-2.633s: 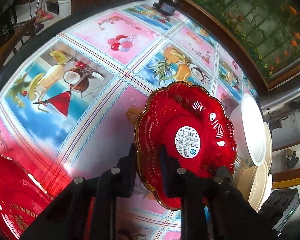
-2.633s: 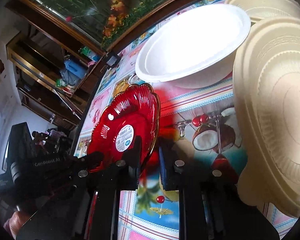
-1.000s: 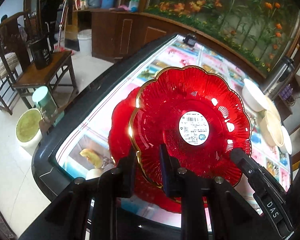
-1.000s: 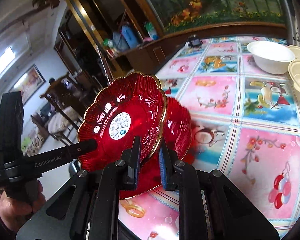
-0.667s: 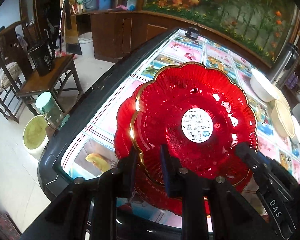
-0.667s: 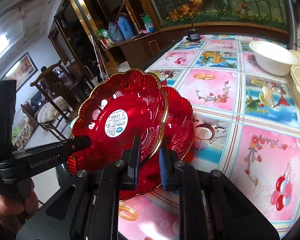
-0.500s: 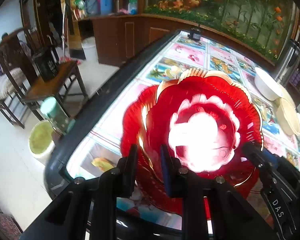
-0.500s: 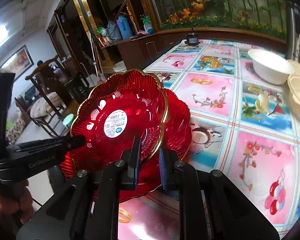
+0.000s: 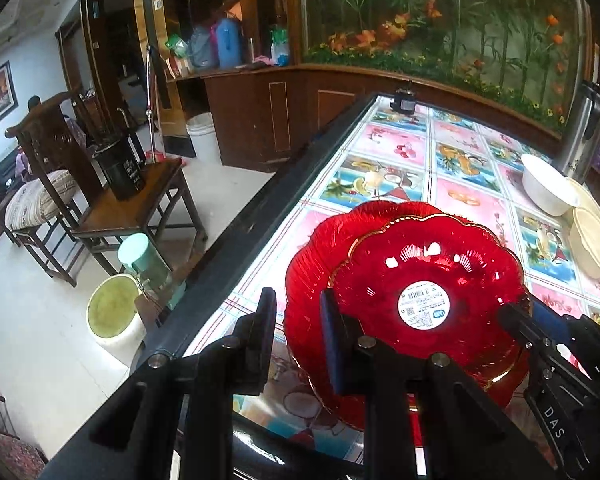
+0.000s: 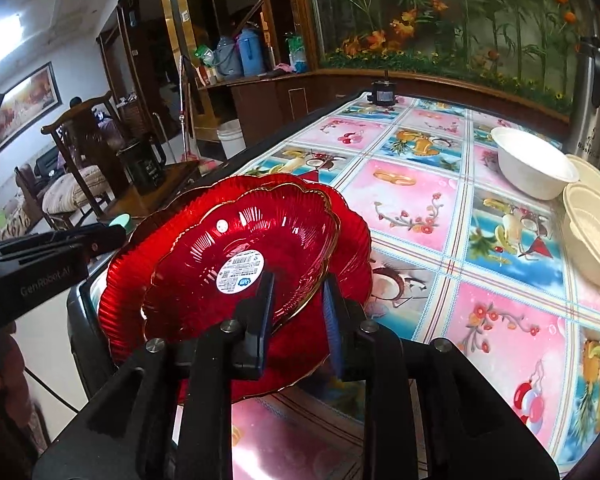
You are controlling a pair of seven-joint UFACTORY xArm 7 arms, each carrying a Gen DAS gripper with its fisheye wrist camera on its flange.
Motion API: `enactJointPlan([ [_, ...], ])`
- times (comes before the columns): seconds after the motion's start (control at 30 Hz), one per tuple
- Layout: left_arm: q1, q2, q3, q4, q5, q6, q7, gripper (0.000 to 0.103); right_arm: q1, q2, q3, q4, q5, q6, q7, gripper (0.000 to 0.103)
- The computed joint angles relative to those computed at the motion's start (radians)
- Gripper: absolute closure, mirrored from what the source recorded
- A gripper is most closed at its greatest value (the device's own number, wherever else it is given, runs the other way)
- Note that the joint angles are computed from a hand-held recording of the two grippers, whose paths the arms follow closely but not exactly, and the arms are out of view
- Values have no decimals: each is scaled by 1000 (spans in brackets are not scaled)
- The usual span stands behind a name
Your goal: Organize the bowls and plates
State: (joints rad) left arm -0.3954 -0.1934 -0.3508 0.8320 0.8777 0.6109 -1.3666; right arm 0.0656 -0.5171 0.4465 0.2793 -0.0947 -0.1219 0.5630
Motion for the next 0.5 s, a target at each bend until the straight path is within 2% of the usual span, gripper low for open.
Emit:
enactJointPlan([
  [0.13, 1, -7, -9, 1, 22, 11, -22, 81, -71, -62, 76, -22, -7, -15, 9, 77],
  [0.2, 0, -8, -14, 5, 33, 23, -31, 80, -76, -86, 78, -41, -11, -48, 7, 64],
  [0.27, -2, -6, -16, 9, 41, 33, -40, 80, -63, -97, 69, -53, -5, -76, 3, 55],
  [0.4, -6, -14, -12, 5, 41, 32, -45, 80, -40, -101, 54, -67, 11, -122, -19, 55],
  [0.5, -7, -19, -18, 7, 47, 40, -49, 80, -65, -129, 75, -86, 48, -153, -22, 55],
])
